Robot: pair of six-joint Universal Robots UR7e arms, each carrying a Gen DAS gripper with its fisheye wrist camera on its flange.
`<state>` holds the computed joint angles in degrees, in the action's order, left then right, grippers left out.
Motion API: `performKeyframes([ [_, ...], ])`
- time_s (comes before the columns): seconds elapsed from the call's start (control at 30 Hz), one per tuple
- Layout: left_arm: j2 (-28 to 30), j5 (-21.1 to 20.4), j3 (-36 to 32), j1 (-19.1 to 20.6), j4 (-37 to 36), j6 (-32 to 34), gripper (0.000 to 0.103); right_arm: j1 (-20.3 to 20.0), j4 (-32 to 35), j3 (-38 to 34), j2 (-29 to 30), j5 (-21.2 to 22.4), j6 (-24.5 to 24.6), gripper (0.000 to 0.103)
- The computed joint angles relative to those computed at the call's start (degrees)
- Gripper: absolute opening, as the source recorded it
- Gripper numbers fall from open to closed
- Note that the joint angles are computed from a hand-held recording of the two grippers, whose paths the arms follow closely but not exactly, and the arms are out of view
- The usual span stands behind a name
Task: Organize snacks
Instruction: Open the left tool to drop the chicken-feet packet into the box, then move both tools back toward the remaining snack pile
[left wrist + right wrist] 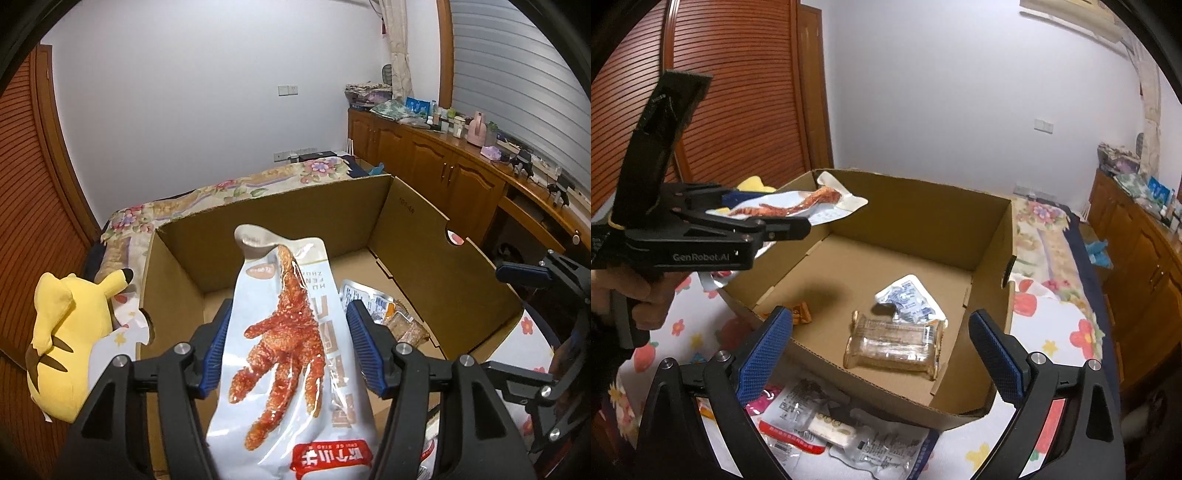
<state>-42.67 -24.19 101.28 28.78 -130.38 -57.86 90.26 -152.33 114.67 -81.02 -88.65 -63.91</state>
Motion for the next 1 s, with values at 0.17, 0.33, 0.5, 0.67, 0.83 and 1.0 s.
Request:
performKeyframes([
  [0.17,-0.1,0.6,-0.2,-0.2,0.3,0.1,0.065,-0.2,0.3,0.7,-1.1,0.4,-0.1,0.098],
  [0.33,-0.8,1.1,0.3,-0.6,1.2,-0.9,0.065,-0.2,0.2,1.3,-1.5,0.1,-0.2,0.098],
  [0.5,-1.9,1.2,2.6,-2.9,3.1,-4.7,0.065,-0.7,1.0,2.4,-3.4,0.7,-0.5,0.098],
  [0.67,-2.9,0.5,5.6,-6.4,5.3,-10.1,0.065,-2.5,3.3,4.6,-7.3,2.6,-1.3,0.098],
  [0.83,-3.7,-0.8,8.8,-10.6,9.4,-17.2,0.065,-4.5,5.1,6.8,-10.5,3.5,-2.0,0.098],
  [1.0,-4.0,-3.0,12.2,-13.7,10.2,-22.6,0.065,-6.1,5.0,10.1,-13.2,4.0,-3.3,0.096],
])
